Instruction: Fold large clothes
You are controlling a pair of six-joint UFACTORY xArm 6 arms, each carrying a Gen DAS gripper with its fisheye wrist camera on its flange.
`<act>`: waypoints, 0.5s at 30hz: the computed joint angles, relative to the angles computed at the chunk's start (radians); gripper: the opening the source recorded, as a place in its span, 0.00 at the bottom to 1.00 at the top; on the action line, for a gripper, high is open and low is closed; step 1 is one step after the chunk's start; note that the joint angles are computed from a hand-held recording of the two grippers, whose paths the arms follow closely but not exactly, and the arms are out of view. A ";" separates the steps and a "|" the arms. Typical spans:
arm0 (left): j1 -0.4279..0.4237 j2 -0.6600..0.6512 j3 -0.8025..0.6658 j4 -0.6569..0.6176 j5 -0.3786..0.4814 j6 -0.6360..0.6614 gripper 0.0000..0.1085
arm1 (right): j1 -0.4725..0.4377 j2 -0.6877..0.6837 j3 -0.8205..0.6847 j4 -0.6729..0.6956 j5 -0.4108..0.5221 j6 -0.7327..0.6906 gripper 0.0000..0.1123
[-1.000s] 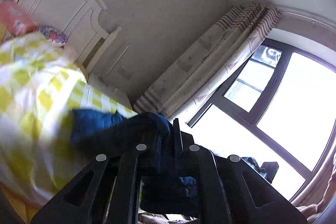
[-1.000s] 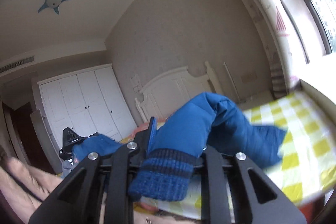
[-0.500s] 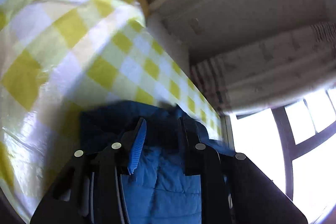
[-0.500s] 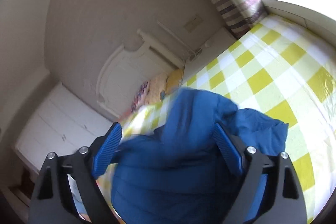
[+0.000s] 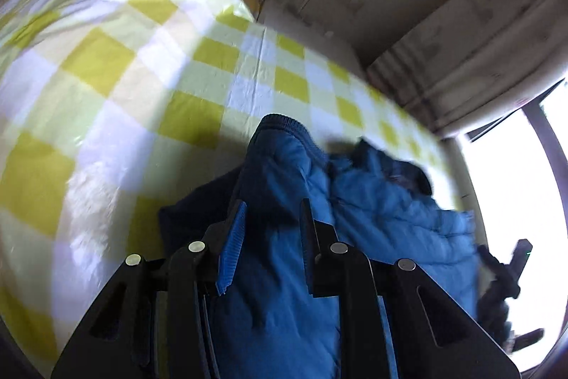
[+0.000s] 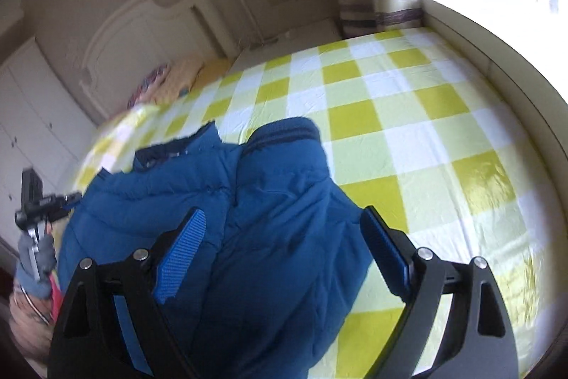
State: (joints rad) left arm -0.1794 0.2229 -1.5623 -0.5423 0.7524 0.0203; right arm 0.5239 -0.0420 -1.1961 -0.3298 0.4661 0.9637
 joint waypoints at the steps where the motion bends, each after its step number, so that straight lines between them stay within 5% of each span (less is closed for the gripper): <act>1: -0.003 0.032 -0.034 0.015 0.021 -0.008 0.14 | 0.009 0.011 -0.020 0.005 0.028 -0.024 0.76; 2: -0.009 0.055 -0.054 0.029 0.025 -0.007 0.14 | 0.019 0.032 -0.049 0.015 0.061 -0.066 0.72; 6: -0.046 -0.002 0.036 0.086 -0.117 0.045 0.08 | 0.054 0.067 -0.095 -0.123 0.116 -0.034 0.16; 11: -0.101 -0.222 0.264 0.146 -0.334 0.124 0.02 | 0.146 -0.016 -0.085 -0.426 0.173 0.136 0.07; 15: -0.100 -0.293 0.248 0.190 -0.353 0.091 0.02 | 0.206 -0.064 -0.143 -0.580 0.239 0.199 0.06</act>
State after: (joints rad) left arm -0.2793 -0.0700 -1.3144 -0.3526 0.3996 0.1112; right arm 0.7296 -0.1056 -1.3390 -0.9095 0.7048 1.1631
